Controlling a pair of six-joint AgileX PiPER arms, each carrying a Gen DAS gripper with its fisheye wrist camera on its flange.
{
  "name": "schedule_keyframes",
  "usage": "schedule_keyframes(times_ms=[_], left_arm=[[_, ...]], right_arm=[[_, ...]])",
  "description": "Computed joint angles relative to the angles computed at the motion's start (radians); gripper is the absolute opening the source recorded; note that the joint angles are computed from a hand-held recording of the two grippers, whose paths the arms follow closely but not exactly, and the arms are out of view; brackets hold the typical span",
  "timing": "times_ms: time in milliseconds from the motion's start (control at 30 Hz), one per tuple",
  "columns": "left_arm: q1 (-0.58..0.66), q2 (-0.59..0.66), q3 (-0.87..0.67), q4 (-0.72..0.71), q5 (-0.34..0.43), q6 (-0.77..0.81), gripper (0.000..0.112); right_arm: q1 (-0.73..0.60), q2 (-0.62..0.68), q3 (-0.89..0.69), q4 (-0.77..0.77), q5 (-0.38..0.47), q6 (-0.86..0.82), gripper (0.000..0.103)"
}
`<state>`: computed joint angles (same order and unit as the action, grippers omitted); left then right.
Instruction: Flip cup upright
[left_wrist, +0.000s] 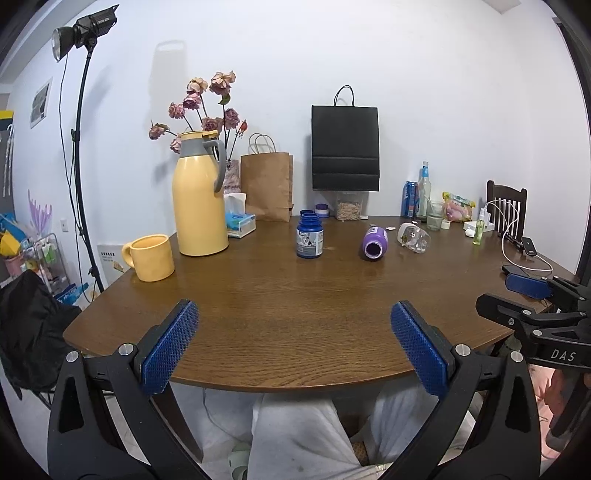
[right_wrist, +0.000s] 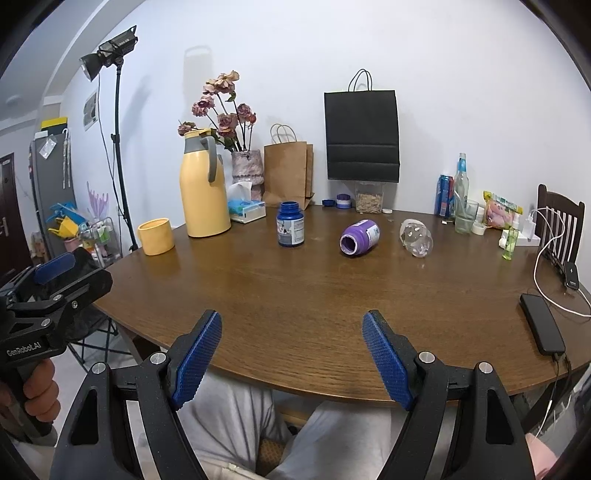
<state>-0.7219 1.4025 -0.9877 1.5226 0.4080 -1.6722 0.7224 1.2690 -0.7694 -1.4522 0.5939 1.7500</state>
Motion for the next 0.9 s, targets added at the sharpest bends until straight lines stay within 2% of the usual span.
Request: schedule_keyframes(times_ms=[900], left_arm=[[0.011, -0.002, -0.001, -0.029, -0.004, 0.013, 0.103]], right_arm=[[-0.014, -0.008, -0.005, 0.035, -0.014, -0.035, 0.083]])
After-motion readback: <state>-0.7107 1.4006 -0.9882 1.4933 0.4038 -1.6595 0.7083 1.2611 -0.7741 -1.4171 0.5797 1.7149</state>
